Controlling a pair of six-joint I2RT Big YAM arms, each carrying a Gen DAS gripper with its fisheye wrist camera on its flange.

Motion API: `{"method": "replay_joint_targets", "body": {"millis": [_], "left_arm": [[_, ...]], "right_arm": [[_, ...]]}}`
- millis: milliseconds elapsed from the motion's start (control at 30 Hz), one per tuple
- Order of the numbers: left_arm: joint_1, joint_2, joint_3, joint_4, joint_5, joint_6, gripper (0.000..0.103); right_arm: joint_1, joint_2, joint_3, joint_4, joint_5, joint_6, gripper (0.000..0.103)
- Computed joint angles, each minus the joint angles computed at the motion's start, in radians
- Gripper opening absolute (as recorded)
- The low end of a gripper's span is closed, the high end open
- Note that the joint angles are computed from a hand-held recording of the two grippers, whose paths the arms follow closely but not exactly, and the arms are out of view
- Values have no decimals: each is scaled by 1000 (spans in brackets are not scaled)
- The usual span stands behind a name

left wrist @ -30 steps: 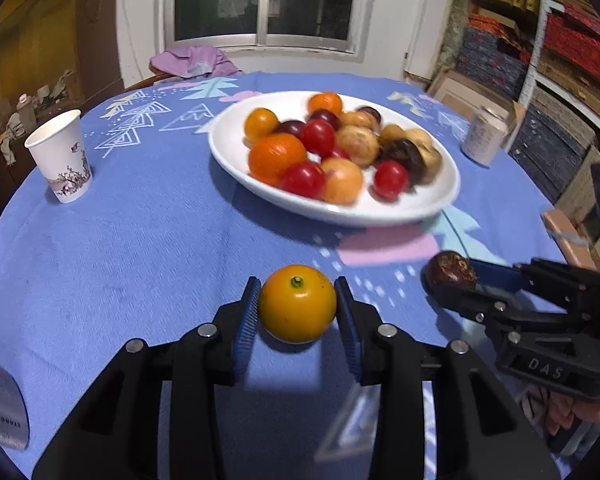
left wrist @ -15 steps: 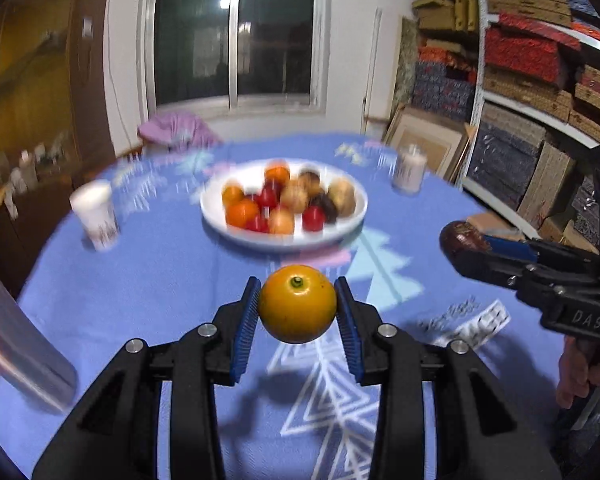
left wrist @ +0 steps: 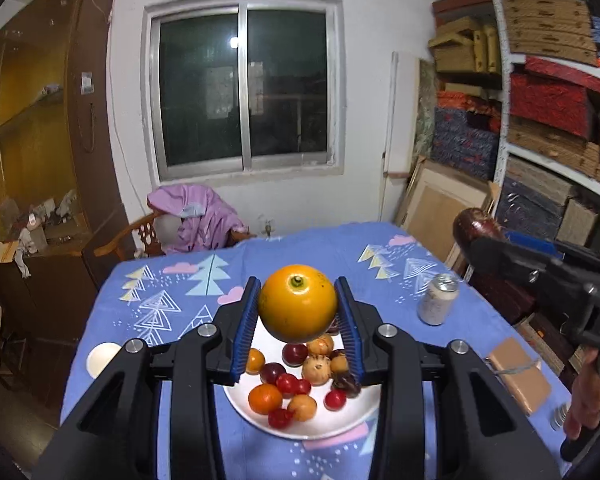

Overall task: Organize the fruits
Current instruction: 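Lift the tomato and mangosteen, carry them onto the white plate and release both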

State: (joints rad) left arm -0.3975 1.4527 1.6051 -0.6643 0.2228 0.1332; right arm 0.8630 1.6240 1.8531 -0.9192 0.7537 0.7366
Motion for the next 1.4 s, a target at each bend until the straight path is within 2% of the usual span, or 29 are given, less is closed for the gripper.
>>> {"method": "replay_joint_targets", "body": {"millis": [33, 100, 200, 267, 367, 533, 700, 900, 967, 1033, 1200, 1400], "left_arm": [[-5, 47, 37, -19, -8, -7, 37], [-6, 157, 117, -78, -6, -29, 37], [-1, 294, 202, -150, -4, -55, 37], [-3, 364, 249, -174, -31, -62, 37], [3, 462, 332, -226, -37, -68, 37], [0, 551, 412, -271, -55, -58, 37], [0, 601, 457, -290, -70, -54, 37], [-1, 614, 469, -275, -92, -51, 38], [-2, 614, 463, -260, -107, -49, 44], [-5, 612, 456, -247, -122, -41, 44], [1, 612, 465, -255, -118, -60, 52], [10, 511, 380, -192, -130, -63, 62]], "right_arm": [[-42, 26, 3, -11, -63, 19, 43], [-92, 73, 14, -39, -131, 48, 43], [-154, 133, -6, -38, -233, 89, 43], [-188, 167, -17, -31, -299, 109, 43], [-212, 203, -29, -31, -345, 133, 43], [-233, 256, -20, -62, -383, 149, 43], [-250, 280, -22, -65, -413, 150, 43], [-255, 296, -8, -75, -421, 143, 45], [-254, 303, 2, -85, -417, 139, 45], [-252, 311, 14, -99, -406, 135, 45], [-254, 327, 47, -138, -398, 136, 47], [-228, 306, 81, -169, -342, 129, 50]]}}
